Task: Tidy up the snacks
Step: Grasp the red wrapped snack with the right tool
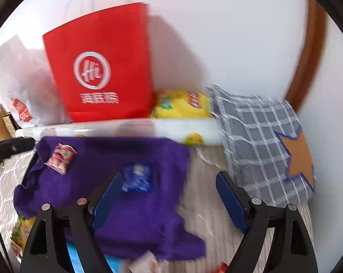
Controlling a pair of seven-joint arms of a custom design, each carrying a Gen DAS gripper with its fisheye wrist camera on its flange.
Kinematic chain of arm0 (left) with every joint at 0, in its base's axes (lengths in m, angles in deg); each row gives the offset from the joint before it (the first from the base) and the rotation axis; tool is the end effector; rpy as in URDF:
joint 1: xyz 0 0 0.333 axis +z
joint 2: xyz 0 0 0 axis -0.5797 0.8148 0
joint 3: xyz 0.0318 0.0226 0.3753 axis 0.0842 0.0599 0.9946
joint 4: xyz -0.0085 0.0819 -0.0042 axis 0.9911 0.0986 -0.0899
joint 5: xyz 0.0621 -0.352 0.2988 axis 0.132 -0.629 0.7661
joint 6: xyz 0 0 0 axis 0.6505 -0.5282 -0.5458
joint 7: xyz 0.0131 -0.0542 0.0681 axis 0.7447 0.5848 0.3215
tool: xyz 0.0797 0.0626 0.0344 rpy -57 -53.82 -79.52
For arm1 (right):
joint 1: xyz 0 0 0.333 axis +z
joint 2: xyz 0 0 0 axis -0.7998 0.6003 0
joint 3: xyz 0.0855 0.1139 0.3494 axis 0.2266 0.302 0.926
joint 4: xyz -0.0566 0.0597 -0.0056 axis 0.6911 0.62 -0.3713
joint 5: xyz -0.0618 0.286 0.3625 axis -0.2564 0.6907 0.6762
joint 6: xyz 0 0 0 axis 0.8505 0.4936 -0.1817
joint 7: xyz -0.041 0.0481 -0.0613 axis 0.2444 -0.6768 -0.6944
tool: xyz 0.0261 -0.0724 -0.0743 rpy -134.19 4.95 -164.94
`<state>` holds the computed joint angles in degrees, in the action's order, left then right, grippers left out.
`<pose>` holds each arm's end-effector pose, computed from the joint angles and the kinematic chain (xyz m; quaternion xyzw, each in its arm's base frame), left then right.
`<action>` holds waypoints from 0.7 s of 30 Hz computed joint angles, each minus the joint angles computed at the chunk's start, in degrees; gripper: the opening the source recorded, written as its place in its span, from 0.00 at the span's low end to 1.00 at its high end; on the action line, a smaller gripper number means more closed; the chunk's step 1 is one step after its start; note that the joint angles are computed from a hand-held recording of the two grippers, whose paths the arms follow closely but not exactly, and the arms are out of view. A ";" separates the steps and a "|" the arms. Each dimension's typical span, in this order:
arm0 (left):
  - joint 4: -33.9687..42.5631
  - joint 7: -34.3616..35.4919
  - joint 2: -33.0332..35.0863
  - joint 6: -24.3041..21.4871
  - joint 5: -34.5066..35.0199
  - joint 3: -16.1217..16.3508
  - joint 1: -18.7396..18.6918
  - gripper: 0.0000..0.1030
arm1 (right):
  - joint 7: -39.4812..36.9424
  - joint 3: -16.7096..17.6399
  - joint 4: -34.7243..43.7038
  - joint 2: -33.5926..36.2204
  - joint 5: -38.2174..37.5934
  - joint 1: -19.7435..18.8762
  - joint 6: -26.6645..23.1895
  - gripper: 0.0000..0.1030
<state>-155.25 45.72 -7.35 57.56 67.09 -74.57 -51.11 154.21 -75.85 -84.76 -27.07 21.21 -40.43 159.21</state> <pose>0.5730 -0.3354 0.5854 -0.7084 0.6292 -0.2830 0.1491 0.6033 0.1744 0.5450 -0.7486 0.5586 -0.2029 0.2939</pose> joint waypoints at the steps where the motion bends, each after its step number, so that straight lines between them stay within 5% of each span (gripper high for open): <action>1: 0.54 0.53 0.00 -0.68 0.21 -0.26 -0.28 0.72 | -3.09 -1.08 -1.37 -1.04 4.61 0.43 0.31 0.81; 4: 1.01 2.76 -0.34 -1.44 -1.74 -0.57 -0.91 0.72 | -11.04 -4.26 -4.65 -4.12 17.47 1.18 -2.40 0.81; 7: 0.70 3.50 -1.26 -1.00 -4.28 -0.69 -1.38 0.72 | -9.16 -4.05 -5.49 -5.47 15.50 -1.46 -8.59 0.81; 11: -0.28 2.49 -2.90 -0.20 -3.75 -1.22 -1.89 0.72 | -3.18 -1.52 -10.56 -8.04 6.47 -5.44 -5.34 0.76; 13: -1.07 2.39 -3.86 -0.42 -4.76 -1.32 -2.29 0.72 | -2.15 -1.48 -11.88 -8.81 4.68 -5.92 -6.75 0.62; 16: -2.25 3.56 -5.04 -1.58 -7.72 -1.23 -2.92 0.72 | -1.96 -2.39 -13.28 -9.49 6.43 -5.47 -9.02 0.50; 21: -5.83 2.86 -8.08 -3.01 -9.65 -1.39 -3.52 0.72 | -4.07 -4.47 -16.98 -11.70 13.43 -4.00 -9.81 0.48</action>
<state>-161.08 48.58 -15.43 54.55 57.44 -75.95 -54.63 150.14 -80.32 -101.74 -38.77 34.63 -44.43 149.40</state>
